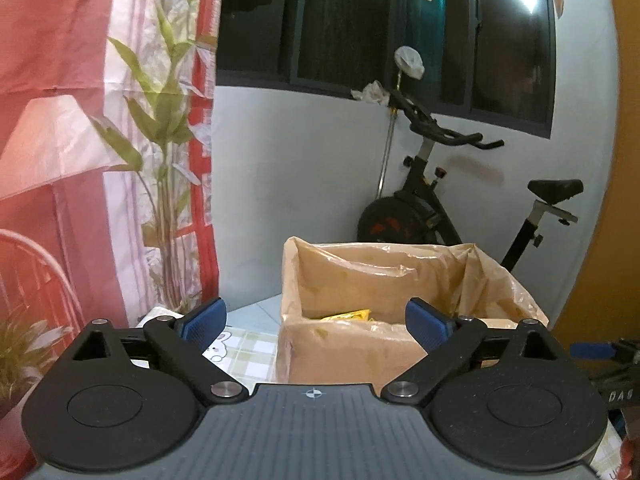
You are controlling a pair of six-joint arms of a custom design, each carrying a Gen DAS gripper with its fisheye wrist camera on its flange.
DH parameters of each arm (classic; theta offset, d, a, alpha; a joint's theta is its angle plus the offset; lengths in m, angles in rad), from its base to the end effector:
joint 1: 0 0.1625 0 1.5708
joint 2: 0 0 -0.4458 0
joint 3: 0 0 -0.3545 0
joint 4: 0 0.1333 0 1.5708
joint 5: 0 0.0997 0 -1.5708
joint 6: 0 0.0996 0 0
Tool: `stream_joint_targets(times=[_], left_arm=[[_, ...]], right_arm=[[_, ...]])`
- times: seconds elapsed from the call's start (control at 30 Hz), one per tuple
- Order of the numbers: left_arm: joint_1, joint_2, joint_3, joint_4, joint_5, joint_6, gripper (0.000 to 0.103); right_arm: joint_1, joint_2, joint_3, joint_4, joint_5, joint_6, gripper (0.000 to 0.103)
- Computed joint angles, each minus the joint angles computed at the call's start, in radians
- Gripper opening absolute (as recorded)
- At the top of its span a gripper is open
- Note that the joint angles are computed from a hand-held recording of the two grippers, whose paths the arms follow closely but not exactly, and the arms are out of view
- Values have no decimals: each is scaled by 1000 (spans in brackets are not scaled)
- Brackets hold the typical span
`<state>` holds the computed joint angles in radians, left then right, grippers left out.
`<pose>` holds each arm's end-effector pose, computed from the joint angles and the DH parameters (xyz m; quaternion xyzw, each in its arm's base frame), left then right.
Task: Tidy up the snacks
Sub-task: 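Move both open tools back toward the snacks beside the box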
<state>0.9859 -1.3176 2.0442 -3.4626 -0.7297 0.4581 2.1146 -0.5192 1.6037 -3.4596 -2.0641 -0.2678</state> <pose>-0.0903 -0.5123 0.4240 0.1850 0.7729 -0.5228 0.3084 0.4282 -0.5417 0.0813 0.2645 -0.8576 0.4069 0.1703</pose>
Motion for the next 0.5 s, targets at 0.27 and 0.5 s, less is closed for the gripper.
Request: stream_joint_targets(times=[0.27, 0.5], left_arm=[[-40, -15, 101, -97, 78, 48, 97], [-72, -8, 187, -201, 129, 135, 97]], right_arm=[[22, 2, 65, -5, -70, 0, 103], [24, 6, 131, -75, -68, 11, 103]])
